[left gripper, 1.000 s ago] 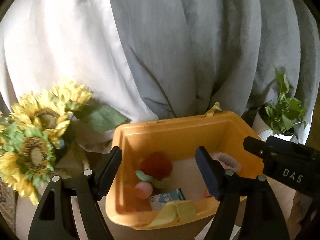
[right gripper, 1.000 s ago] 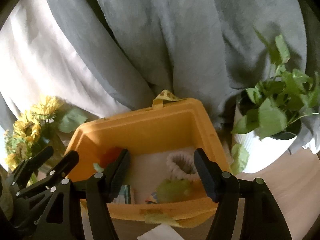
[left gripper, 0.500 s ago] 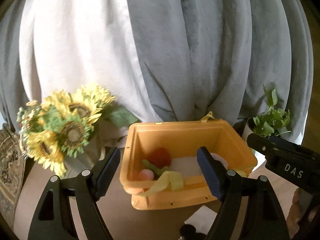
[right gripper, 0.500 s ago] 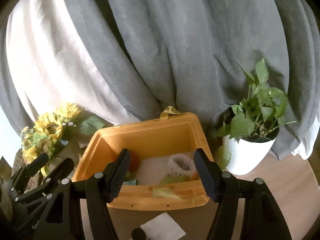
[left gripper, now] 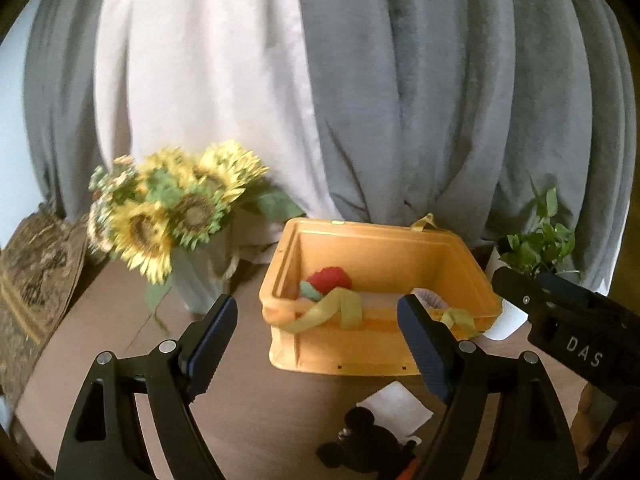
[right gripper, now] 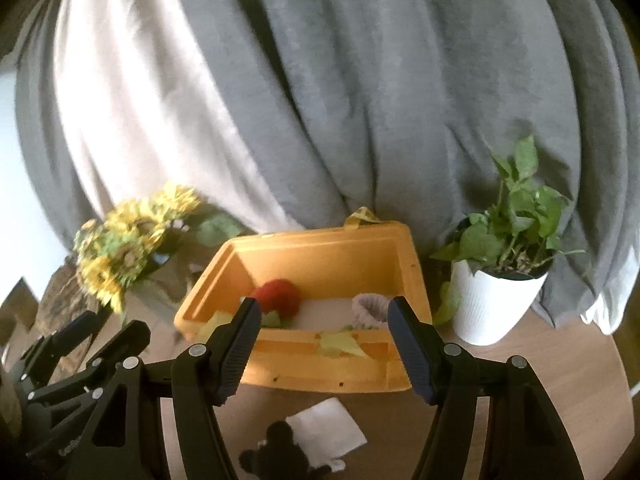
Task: Organize soft objects
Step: 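Withdraw both tools toward the Mickey plush and white cloth, then grasp the black Mickey plush with the left tool while the right tool grasps the white cloth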
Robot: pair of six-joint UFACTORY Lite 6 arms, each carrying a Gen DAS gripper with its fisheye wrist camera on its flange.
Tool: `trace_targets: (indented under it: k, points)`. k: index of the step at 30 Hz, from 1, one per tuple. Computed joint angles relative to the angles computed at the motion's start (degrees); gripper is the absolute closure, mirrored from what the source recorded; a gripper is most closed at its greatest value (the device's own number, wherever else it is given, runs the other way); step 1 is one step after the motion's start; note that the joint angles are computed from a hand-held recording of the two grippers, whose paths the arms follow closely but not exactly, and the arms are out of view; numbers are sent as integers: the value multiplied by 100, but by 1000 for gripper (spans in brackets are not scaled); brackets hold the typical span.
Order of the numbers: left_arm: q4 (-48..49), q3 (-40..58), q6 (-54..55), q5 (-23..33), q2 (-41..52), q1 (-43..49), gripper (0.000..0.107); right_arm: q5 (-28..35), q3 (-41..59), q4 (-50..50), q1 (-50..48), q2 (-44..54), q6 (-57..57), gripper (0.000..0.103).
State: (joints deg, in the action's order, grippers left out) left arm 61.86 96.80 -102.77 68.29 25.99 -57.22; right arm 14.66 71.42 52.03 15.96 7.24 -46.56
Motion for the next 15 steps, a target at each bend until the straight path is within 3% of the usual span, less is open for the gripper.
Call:
trace_targets:
  k: [8,15]
  points:
    - [-457,904,-656,968,855,-613,25,945,-292,1467,-569,-52,-2416,36]
    - [-920,1914,-1061,1564,1773,-978,25,1795,-259,1579,-937,299,-3464,36]
